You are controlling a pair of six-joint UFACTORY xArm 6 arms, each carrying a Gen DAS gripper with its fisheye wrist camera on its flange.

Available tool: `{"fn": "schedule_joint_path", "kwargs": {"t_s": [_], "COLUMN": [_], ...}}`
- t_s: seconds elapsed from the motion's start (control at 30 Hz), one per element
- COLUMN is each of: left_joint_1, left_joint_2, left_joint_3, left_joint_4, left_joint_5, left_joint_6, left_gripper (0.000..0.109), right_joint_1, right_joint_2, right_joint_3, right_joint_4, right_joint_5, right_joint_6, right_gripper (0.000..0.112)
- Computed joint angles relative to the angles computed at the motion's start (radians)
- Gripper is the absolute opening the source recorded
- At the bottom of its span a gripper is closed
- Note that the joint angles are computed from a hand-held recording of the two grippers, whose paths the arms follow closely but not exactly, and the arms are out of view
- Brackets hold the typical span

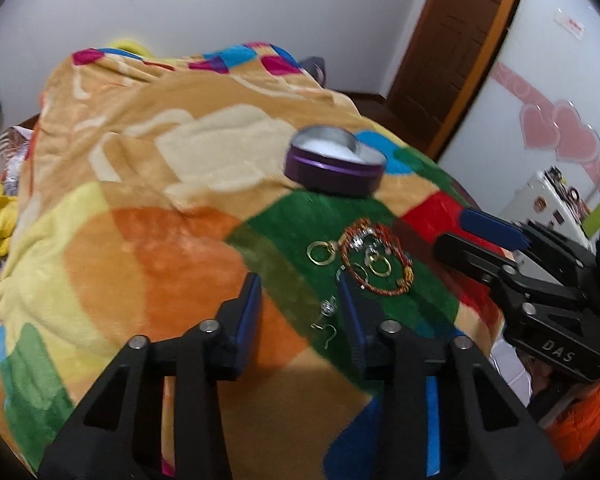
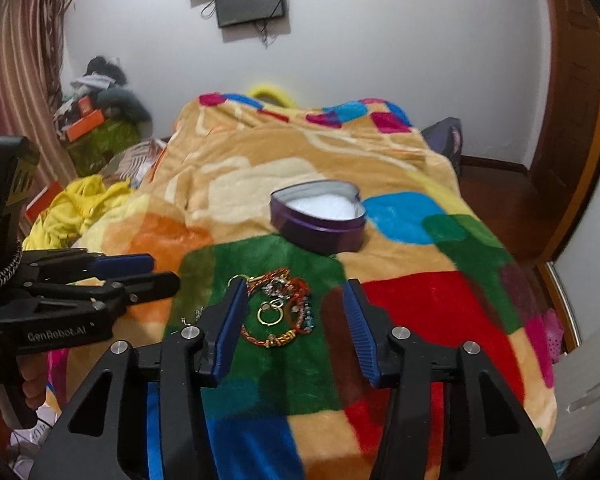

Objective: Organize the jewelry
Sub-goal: 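Grasp a silver earring with the left tool while the right tool reaches for a silver ring, then carry the earring to the heart tin with the left tool while the right tool carries the ring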

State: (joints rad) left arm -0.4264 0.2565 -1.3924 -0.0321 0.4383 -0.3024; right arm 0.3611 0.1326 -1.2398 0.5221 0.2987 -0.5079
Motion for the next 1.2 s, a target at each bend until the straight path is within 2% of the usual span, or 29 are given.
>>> {"fn": "schedule_joint_path", "kwargs": {"t_s": [0.27, 0.47, 0.77, 1.03, 1.13, 1.2], "left_joint_1": [-0.011, -0.012, 0.002, 0.019, 0.021, 0.021], "left_joint_2": [0.050, 0.067, 0.016, -0.029, -0.037, -0.041], "left_joint_3": [-0.045, -0.046, 0.012, 0.059, 0.068, 0.074], "left_joint_4": [-0.156, -0.158, -0.155, -0.121, -0.112, -0.101], "left_joint_5": [0.045, 0.045, -0.028, -0.066, -0.071, -0.076], "left_joint_6": [0.179, 0.200, 0.168, 0.121, 0.106, 0.092], "left_gripper": [0.024, 0.009, 0.009, 0.009, 0.009, 0.009], "right_joint_1": [0.008, 0.012, 0.033, 0.051, 0.055, 0.054], "right_joint_2": [0.049, 0.069, 0.103, 0.153, 0.157, 0.156], "right_joint_3": [-0.050, -0.074, -0.114, -0.153, -0.155, -0.152], "right_joint_4": [-0.017, -0.003, -0.004, -0.098, -0.116, -0.123], "right_joint_5": [0.062, 0.094, 0.130, 0.143, 0.149, 0.142], "right_joint_6": [-0.037, -0.064, -0.097, -0.037, -0.030, -0.025], "right_gripper": [0.034, 0.030, 0.029, 0.028, 0.019, 0.019]}}
